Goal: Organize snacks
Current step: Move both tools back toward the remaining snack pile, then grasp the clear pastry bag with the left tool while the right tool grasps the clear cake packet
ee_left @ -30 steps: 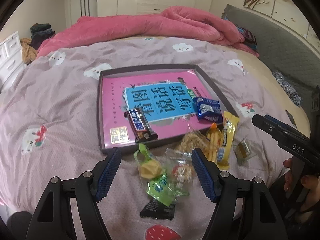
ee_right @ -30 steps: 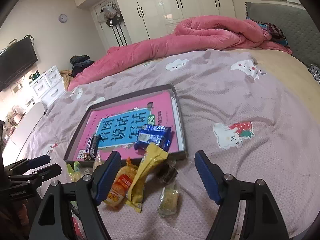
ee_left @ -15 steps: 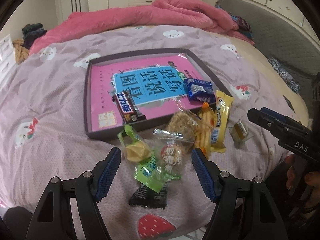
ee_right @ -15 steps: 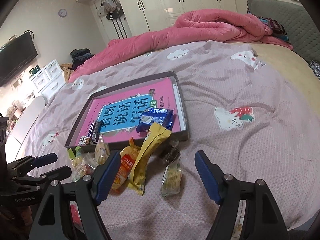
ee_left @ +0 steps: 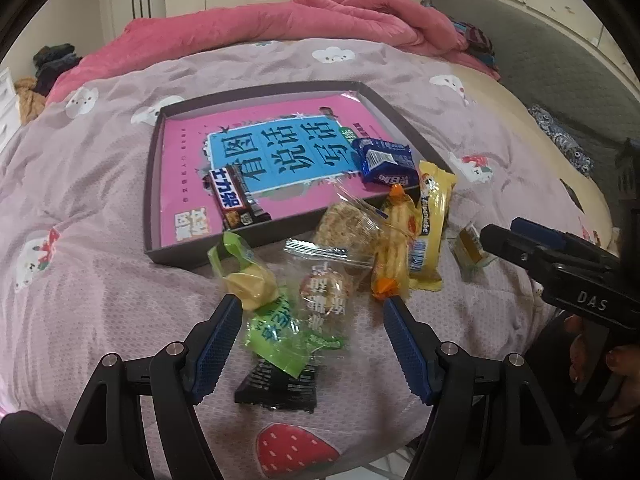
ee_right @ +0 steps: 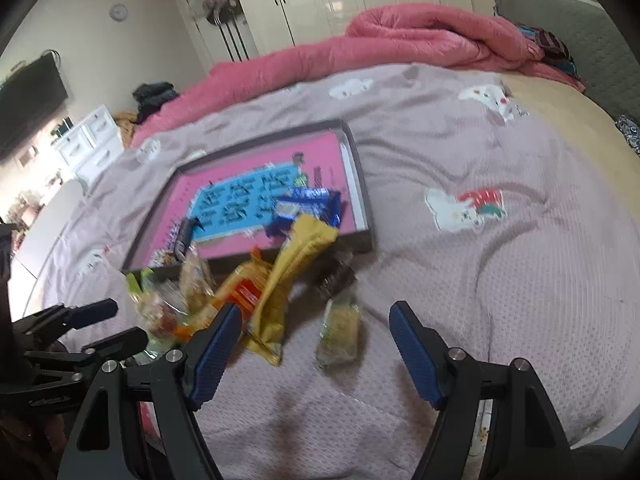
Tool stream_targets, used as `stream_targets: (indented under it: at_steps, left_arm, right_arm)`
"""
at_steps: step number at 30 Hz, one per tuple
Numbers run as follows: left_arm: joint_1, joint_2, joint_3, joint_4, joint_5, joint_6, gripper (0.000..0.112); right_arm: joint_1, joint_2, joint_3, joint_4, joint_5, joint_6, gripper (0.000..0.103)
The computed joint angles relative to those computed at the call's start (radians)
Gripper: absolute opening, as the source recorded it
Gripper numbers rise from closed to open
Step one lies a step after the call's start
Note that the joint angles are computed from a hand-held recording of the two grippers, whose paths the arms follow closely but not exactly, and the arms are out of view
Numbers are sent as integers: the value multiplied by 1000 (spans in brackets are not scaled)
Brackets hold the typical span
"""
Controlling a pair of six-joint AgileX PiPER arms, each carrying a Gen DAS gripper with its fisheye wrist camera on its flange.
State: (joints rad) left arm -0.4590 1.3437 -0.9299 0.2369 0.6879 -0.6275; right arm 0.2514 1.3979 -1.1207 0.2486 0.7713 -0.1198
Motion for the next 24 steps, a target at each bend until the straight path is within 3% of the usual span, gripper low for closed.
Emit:
stream_targets:
  at_steps: [10,12,24]
  left_arm:
    - [5,13,8,1,-24,-7,74]
    - [11,14,11,-11,-34,7,69]
    - [18,55,0,-48,-55,41,47]
  right_arm:
    - [-32,49,-7,24,30,-2,76]
    - [-29,53,-6,25,29,-4,75]
    - [-32,84,-4,53,21,-37,50]
